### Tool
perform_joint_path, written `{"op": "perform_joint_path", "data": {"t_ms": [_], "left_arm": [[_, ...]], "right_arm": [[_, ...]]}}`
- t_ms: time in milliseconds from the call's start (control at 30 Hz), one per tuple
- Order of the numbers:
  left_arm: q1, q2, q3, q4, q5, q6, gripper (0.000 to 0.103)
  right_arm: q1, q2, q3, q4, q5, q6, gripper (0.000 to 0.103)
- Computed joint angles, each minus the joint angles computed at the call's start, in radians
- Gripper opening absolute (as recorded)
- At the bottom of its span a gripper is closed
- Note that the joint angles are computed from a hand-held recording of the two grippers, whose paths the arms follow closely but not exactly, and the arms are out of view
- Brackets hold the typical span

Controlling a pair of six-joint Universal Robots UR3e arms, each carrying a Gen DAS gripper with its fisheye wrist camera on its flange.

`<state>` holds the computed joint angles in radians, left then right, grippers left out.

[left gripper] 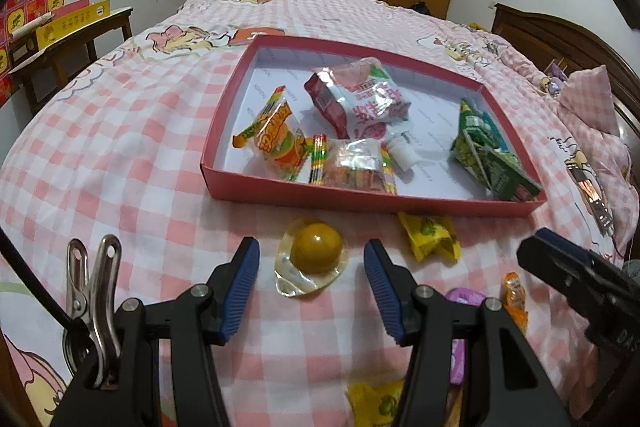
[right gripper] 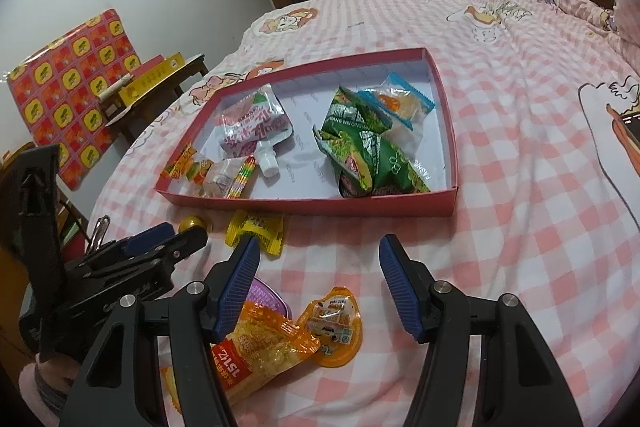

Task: Organize snacks
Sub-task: 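Move both grippers back to the loose snacks, left gripper over the orange jelly cup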

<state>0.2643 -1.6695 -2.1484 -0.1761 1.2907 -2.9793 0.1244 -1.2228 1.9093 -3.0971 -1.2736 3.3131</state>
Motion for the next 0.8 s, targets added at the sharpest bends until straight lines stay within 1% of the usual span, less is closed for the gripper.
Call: {"op": "perform_joint_path", "data": {"t_ms": [333,367,467,600,800], "left_arm": [[-0.008,-0.038,0.009,0.025,0.014,-0.003,0.057],[-0.008,-0.036,0.008,0.024,0.015,-0.004,0.056],[-0.009,-0.041,0.010,0.027,0.019,-0.009,0.041],[0.012,-0.026,-0.004,0.026,-0.006,-0.008,0.041],[0.035,0.021,-0.038,0.032,-0.004,-0.005,0.041]], "right_arm": [[-0.003,0.022,-0.016,0.025,0.009,0.008,0.064],[0.000,0.023,-0.017,0.026,0.006,0.008,0.064],[0.003,0.026,-0.024,0.036,0.002,0.007,0.064],[0.007,0.029,-0.036,0.053,0.000,0.008,0.064],[0.023,0.042,-0.069,0.084,-0.011,0.008,0.064]]}}
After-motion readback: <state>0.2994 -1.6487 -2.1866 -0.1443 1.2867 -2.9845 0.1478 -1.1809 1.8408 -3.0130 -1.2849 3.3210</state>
